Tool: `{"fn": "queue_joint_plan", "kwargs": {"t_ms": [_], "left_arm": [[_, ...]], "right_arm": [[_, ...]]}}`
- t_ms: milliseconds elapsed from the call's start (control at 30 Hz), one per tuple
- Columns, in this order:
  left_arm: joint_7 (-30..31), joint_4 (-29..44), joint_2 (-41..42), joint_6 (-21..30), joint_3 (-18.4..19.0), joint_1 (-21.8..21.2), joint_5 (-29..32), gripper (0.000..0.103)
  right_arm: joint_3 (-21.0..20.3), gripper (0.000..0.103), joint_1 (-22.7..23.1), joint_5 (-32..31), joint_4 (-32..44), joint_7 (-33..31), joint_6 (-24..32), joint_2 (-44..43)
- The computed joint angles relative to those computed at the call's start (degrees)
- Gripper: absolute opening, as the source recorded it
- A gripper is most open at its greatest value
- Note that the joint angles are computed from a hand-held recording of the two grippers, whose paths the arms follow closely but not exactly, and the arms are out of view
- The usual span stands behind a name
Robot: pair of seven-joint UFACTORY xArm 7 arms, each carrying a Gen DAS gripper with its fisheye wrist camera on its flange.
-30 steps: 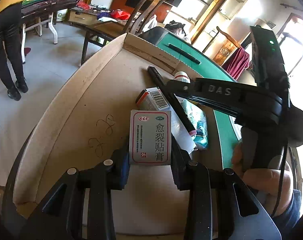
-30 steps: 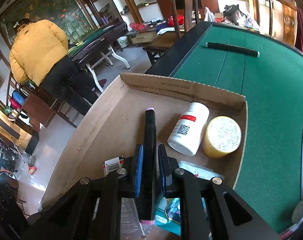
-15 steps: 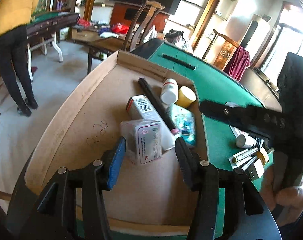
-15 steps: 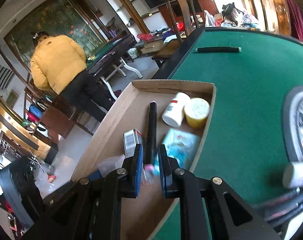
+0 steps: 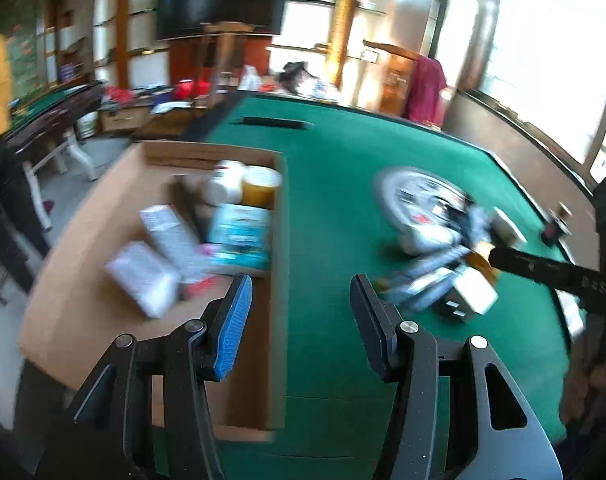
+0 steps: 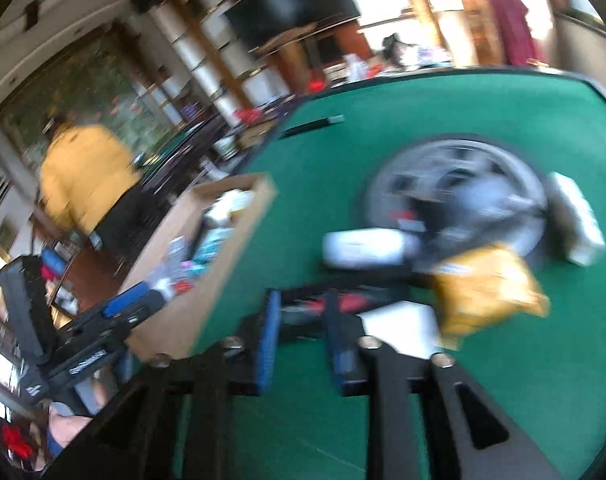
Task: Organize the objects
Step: 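Move both grippers back to the table items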
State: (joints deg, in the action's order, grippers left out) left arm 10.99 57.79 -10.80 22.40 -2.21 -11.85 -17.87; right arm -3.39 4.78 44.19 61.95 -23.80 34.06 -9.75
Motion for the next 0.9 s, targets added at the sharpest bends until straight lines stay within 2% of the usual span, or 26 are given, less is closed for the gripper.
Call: {"fn": "queue_joint_plan", "kwargs": {"t_ms": [100,167,267,400,467,533,633,700,800,900], "left_arm": [[6.4,2.1,1.9,3.1,0.4,-3.6,-6.4,0.052],[9.7,3.2,2.7,5.2,-0.3,-4.7,-9.5,0.052],[11.9,5.1,4.6,7.0,-2.1,-5.5,-10.8,0.051],[14.9,10.6,8.9,9.4,-4.4,-6.0,-8.1,0.051],[16.0,14.2,12.0,10.6,-5.6,-6.1,-4.5,0.051],[19.0,19.3,15.9,15.1,-6.6,-6.2,-2.2,0.051],[18.5,23.5,19.8,17.6,-7.3,-6.9,4.2,0.051],[18.6,24.2,21.0,17.5,-7.6,-7.4,7.6,0.054],[18.1,25.4,22.7,17.2,-7.9,-8.1,10.7,0.056],[19.3,23.4,22.0,14.3,-8.8,-7.6,8.7,0.056]], "right_arm": [[-2.8,0.038,-1.9,3.4,-3.8,-0.9,-0.6,-1.6],[-4.7,0.038,-3.0,6.2,-4.1,-1.6,1.7,-1.0],[-6.6,0.038,-5.0,13.8,-2.9,-2.6,6.8,0.5],[-5.7,0.038,-7.1,17.5,-3.2,-3.1,8.8,0.3],[-5.8,0.038,-7.8,19.5,-3.1,-3.4,10.2,0.4],[-5.8,0.038,-8.6,20.9,-3.2,-3.6,10.8,0.2],[-5.9,0.038,-9.7,21.5,-3.3,-3.3,9.8,-0.4],[-5.8,0.043,-10.1,21.6,-3.3,-2.8,9.1,-0.5],[-5.9,0.043,-10.5,21.5,-3.5,-2.2,8.3,-0.7],[-5.7,0.043,-10.5,20.3,-3.3,-1.7,8.1,-0.4]]}}
